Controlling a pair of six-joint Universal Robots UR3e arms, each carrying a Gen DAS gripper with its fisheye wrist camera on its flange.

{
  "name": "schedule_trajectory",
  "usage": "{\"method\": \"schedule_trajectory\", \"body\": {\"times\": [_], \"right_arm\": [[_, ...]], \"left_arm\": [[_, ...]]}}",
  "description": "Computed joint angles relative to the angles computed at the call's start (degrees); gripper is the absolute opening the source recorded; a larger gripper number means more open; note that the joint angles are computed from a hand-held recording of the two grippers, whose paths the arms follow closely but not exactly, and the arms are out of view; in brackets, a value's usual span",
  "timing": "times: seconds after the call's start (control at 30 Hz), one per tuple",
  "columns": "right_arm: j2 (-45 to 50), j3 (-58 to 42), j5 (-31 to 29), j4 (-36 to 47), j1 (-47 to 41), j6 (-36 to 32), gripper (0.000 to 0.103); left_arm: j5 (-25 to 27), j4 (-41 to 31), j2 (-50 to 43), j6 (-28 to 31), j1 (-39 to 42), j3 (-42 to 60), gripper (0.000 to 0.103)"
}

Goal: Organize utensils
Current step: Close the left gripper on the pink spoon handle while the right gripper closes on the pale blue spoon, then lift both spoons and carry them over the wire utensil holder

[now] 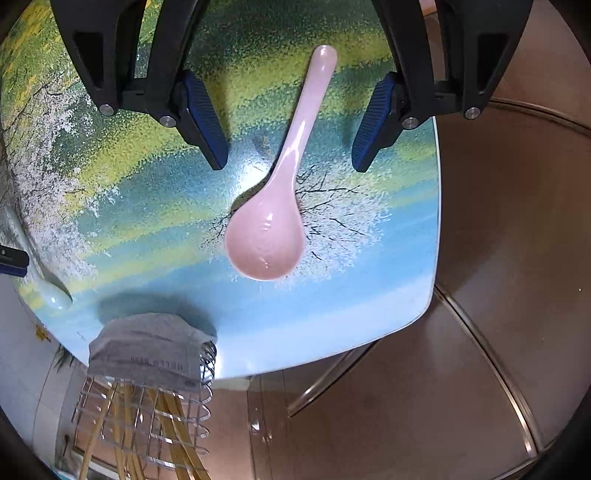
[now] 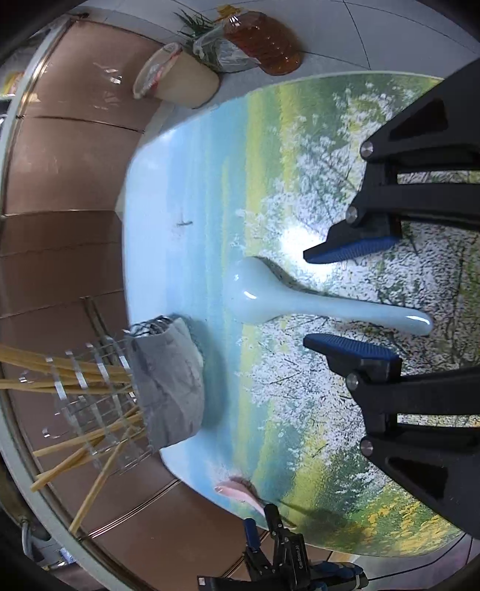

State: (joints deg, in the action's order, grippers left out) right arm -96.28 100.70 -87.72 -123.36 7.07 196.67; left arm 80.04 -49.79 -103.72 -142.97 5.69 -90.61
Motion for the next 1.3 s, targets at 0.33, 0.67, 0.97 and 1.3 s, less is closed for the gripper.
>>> {"method": "schedule_trajectory", "body": {"times": [0.33,0.67,0.97,1.3], "right_arm": [[5.2,-5.0,2.4,2.7,-1.0,-2.2,0.037],[9.8,-13.2,6.1,11.2,-3.7,-5.1,0.032],[10.2,-12.7,9.8,10.2,-5.0,-5.8,0.016],[5.7,-5.9,9.5,4.9,-3.3,-3.9,0.015]], "left_arm": [[-0.7,-7.2,-6.4,-2.2,-0.6,9.0,0.053],[-1.1,-16.9,-12.6,-4.3,-0.7,19.9,0.046],[-0.1,-19.4,-10.8,-7.5,-1.7,19.4,0.017],[-2.0,-13.2,-4.5,-9.2,-0.6,8.5,0.011]]}}
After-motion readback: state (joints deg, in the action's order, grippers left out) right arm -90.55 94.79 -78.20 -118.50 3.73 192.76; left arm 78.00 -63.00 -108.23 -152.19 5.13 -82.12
